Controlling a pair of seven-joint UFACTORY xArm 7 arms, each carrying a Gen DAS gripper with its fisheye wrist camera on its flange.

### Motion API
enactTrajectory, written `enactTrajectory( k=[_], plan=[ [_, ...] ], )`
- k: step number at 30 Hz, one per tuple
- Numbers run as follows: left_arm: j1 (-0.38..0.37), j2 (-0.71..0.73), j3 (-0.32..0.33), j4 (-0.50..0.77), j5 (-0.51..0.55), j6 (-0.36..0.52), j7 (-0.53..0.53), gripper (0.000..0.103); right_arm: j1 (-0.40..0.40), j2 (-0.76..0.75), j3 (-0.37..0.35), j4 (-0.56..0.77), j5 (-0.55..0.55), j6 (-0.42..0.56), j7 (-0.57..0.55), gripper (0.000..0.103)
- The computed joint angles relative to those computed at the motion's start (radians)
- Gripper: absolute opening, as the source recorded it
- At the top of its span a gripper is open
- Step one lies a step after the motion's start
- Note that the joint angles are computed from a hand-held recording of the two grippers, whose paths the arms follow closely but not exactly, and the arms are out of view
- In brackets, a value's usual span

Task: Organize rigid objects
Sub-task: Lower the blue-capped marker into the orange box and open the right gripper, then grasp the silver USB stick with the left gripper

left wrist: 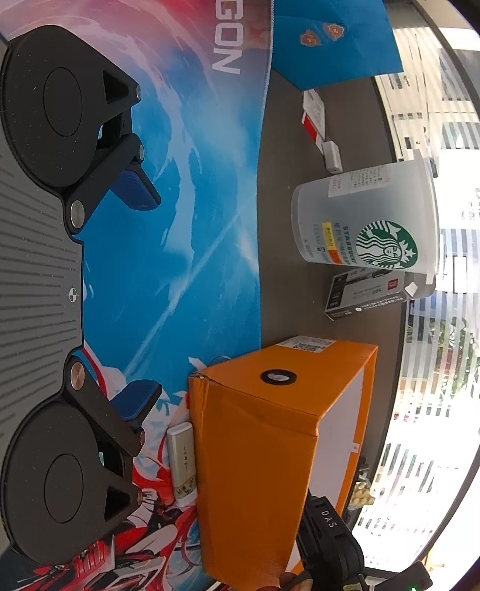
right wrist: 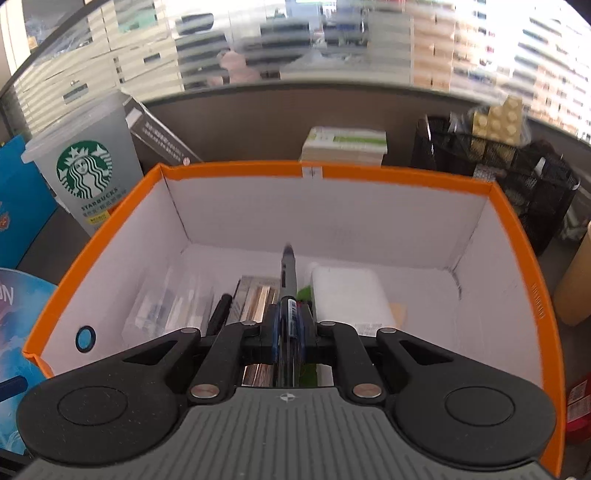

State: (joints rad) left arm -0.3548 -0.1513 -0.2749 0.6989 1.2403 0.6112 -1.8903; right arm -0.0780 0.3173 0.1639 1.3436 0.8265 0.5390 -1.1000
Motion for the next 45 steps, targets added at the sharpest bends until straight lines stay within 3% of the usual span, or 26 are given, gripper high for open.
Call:
enactTrajectory(
  k=[12, 14, 18, 22, 26, 29, 33, 36, 39, 41, 45],
  plan=[
    [-0.020, 0.016, -0.008, 0.019, -0.019, 0.032, 0.024, 0.099, -0.008, 0.010, 0.005, 0.007, -0.014, 0.007, 0.012, 0.011],
    [-0.027, 0.019, -0.010, 0.024, -0.023, 0.041, 0.030, 0.099, -0.011, 0.006, 0.007, 0.004, -0.002, 0.008, 0.001, 0.016],
    [-0.034, 0.017, -0.010, 0.023, 0.023, 0.015, 0.023, 0.099, -0.028, -0.012, 0.013, -0.010, 0.060, 0.015, -0.052, 0.019],
    [-0.032, 0.038, -0.002, 0.038, 0.126, -0.056, 0.014, 0.099, -0.058, -0.066, 0.012, -0.048, 0.205, 0.042, -0.177, 0.022],
    [-0.035, 0.099, 0.021, 0.085, 0.193, -0.111, 0.047, 0.099, -0.079, -0.156, -0.027, -0.125, 0.380, 0.109, -0.350, 0.032],
    [-0.036, 0.153, 0.050, 0.126, 0.207, -0.180, 0.091, 0.099, -0.078, -0.211, -0.076, -0.179, 0.443, 0.171, -0.419, 0.033],
    [-0.037, 0.199, 0.080, 0.167, 0.324, -0.285, 0.016, 0.099, -0.089, -0.255, -0.160, -0.233, 0.429, 0.357, -0.444, 0.033],
    [-0.041, 0.237, 0.092, 0.202, 0.371, -0.313, -0.001, 0.099, -0.088, -0.321, -0.200, -0.316, 0.486, 0.375, -0.549, 0.035],
    [-0.046, 0.264, 0.100, 0.232, 0.376, -0.319, 0.016, 0.099, -0.097, -0.364, -0.249, -0.364, 0.483, 0.483, -0.594, 0.040],
    [-0.049, 0.281, 0.104, 0.252, 0.379, -0.337, 0.030, 0.099, -0.094, -0.380, -0.261, -0.388, 0.441, 0.494, -0.594, 0.050],
    [-0.056, 0.322, 0.110, 0.297, 0.403, -0.371, 0.055, 0.103, -0.085, -0.379, -0.270, -0.417, 0.390, 0.469, -0.591, 0.051]
  ],
)
